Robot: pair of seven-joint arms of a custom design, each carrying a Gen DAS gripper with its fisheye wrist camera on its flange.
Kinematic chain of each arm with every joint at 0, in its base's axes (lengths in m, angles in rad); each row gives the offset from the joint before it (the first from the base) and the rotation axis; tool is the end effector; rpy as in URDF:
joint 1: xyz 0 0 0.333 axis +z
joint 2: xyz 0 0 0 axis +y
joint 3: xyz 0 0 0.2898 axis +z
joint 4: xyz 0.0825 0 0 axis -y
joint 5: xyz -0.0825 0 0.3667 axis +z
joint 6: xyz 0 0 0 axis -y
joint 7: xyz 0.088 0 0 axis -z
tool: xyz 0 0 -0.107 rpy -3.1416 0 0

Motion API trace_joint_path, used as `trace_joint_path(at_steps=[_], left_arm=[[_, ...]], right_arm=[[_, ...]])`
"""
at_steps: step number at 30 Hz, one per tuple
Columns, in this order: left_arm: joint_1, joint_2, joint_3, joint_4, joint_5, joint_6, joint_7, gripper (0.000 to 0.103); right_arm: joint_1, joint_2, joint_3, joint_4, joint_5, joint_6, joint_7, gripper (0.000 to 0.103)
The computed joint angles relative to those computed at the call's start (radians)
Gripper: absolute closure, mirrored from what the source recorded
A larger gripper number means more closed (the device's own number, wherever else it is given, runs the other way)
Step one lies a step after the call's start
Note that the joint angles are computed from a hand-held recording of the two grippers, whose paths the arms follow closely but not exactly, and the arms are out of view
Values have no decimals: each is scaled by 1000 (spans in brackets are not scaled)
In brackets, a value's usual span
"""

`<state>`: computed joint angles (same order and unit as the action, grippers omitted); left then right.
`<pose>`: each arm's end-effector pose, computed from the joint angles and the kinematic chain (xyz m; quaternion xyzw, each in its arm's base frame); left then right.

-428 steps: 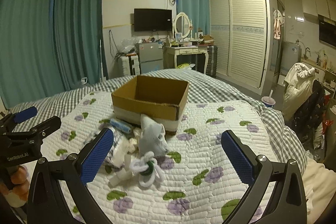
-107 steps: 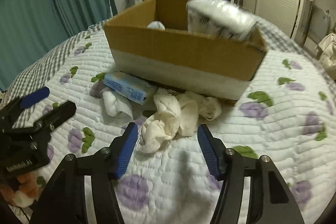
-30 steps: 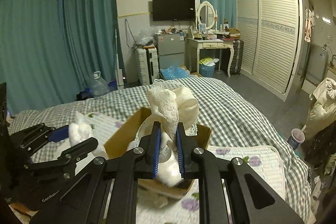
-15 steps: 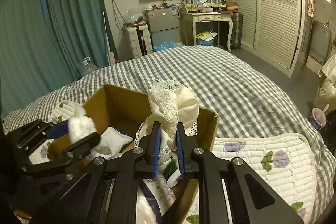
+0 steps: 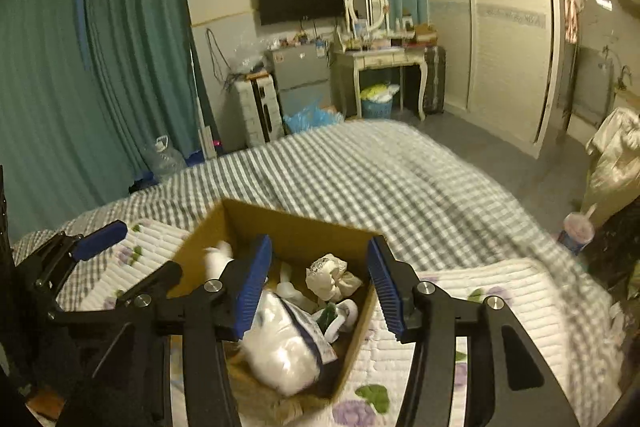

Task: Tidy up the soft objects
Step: 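Carry the lace cloth and cotton over the box and release both, then grasp the blue pad pack with the left gripper while the right grasps a white cloth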

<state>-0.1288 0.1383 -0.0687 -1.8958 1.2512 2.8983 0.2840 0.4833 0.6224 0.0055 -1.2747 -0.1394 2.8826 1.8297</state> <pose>0.5842 -0.1728 0.4802 -0.6081 0.6179 -0.3256 0.3772 0.6567 0.3569 0.4947 -0.7196 0.5072 -0.2313 0.4140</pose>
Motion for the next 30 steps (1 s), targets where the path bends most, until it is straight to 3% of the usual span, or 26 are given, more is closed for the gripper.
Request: trace_joint_path(at_steps=[3,6,10,12,17,25,30], left_arm=[[9,-126,-16,-82,24,-2,-36,19],[45,-270,-51,-171,72,6,-98,15],[83,-427,-78,-280,23,29,-67,13],[101,-492,-92,-330,3,38,-57,7],[180,-611,-151,-432,39,65,-106,6],[340,-613,-262,-505,183,135,-257,6],[320,-502,-244,-503,293,113,-366,6]], right_arm=[[65,-160,-73,-160,-75,42,85,52],[103,-302,-101,-284,-175,65,175,48],[165,-481,-139,-427,-402,49,360,38],[171,-552,-129,-484,-501,40,447,30],[142,-671,-50,-602,-657,24,586,24],[41,-658,84,-693,-855,61,804,23],[4,-533,119,-660,-865,78,843,23]])
